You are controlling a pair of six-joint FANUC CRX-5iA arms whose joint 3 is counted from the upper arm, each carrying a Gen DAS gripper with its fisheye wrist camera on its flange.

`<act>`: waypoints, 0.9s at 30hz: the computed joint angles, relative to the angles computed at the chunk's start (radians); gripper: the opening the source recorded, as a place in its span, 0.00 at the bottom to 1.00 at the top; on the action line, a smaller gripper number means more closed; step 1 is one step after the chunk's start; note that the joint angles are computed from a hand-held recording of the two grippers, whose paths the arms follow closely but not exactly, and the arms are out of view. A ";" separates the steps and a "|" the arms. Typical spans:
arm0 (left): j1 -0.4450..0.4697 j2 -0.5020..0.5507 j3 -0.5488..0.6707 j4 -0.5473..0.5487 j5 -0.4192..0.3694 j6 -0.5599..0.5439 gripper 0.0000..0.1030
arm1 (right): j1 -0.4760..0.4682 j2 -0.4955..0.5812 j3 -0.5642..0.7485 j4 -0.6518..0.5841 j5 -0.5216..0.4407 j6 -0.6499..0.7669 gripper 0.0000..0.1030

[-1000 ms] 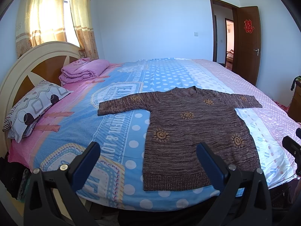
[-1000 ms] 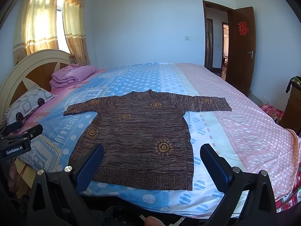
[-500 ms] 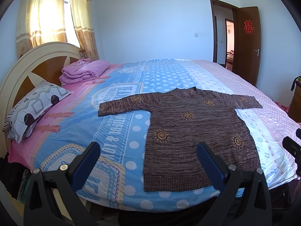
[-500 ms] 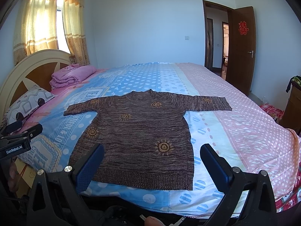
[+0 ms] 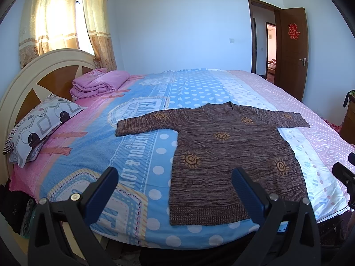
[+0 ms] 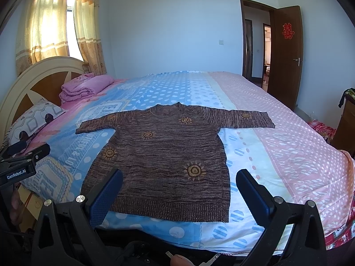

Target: Fold small clothes

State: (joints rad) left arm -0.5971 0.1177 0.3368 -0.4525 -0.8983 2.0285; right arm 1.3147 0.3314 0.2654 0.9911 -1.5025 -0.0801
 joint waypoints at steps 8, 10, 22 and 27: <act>0.000 0.002 0.003 0.001 -0.002 -0.001 1.00 | 0.001 -0.001 -0.002 -0.001 0.002 -0.002 0.99; -0.001 0.002 0.002 -0.001 -0.002 0.000 1.00 | 0.000 -0.002 -0.003 -0.003 0.003 -0.001 0.99; -0.001 0.002 0.002 -0.002 -0.002 0.001 1.00 | 0.000 -0.005 -0.003 -0.012 0.009 0.004 0.99; 0.003 0.005 0.001 0.003 -0.001 -0.002 1.00 | -0.004 -0.006 -0.007 -0.019 0.022 0.012 0.99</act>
State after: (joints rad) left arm -0.5939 0.1228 0.3380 -0.4494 -0.8997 2.0263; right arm 1.3111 0.3257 0.2588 0.9722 -1.4800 -0.0684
